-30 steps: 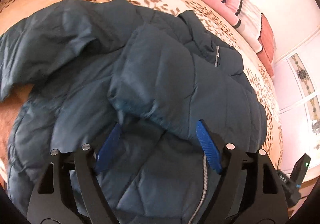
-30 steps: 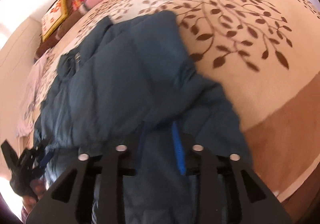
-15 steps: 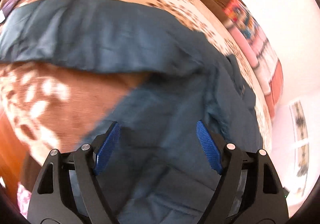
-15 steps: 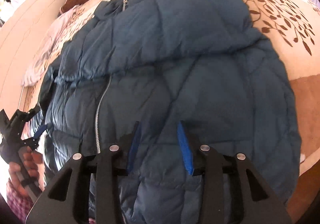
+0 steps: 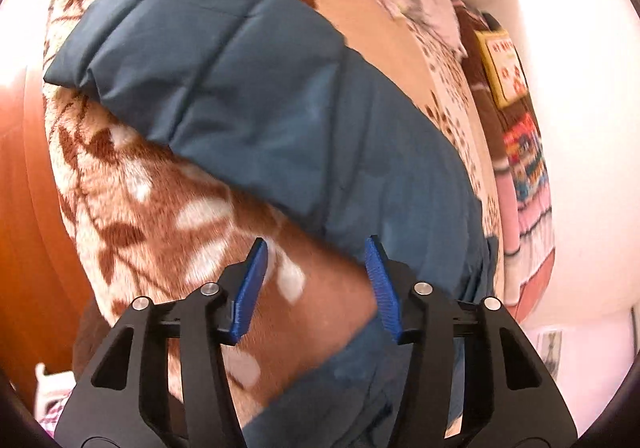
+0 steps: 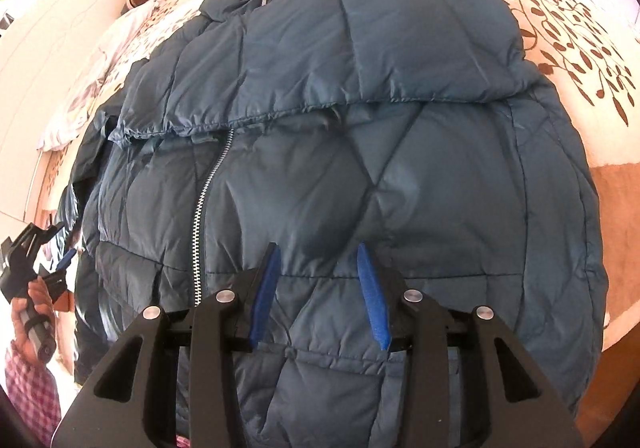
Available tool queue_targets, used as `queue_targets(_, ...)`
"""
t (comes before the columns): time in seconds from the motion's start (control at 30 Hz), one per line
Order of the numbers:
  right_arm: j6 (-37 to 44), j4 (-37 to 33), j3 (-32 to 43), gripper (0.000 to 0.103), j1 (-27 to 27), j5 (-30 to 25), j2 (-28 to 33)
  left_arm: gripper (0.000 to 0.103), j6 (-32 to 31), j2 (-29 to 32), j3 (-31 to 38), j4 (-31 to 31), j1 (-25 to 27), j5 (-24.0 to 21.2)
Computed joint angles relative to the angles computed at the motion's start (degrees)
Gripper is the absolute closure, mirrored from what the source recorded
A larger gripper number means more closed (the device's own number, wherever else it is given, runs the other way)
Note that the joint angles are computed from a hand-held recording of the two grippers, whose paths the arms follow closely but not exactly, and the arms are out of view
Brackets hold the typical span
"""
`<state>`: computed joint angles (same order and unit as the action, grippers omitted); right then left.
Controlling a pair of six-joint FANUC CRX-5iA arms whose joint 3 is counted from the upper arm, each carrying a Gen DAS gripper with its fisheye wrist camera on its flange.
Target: Fold large clothes
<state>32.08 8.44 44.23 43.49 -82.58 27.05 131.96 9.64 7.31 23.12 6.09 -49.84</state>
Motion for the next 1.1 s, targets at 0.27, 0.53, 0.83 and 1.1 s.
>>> queue_targets(0.27,0.68,-0.48,0.44,0.062,-0.42,-0.22,0.49,0.055,8.41,0.77,0.02,-1.58,0.85,4.79)
queue_targets(0.53,0.70,-0.49,0.33,0.062,-0.48,0.02,0.50,0.094,12.16,2.72,6.55,-11.98,-0.13,0.33)
queue_targets(0.83,-0.21,-0.82,-2.78,0.062,-0.50,2.19,-1.73,0.098,4.69,6.25,24.57,-30.37,-6.08,-4.40)
queue_targets(1.1,-3.27,0.27,-8.27,0.062,-0.31,4.87,-5.76,0.098,-17.52,7.93,32.71,-25.05,-10.48,3.48)
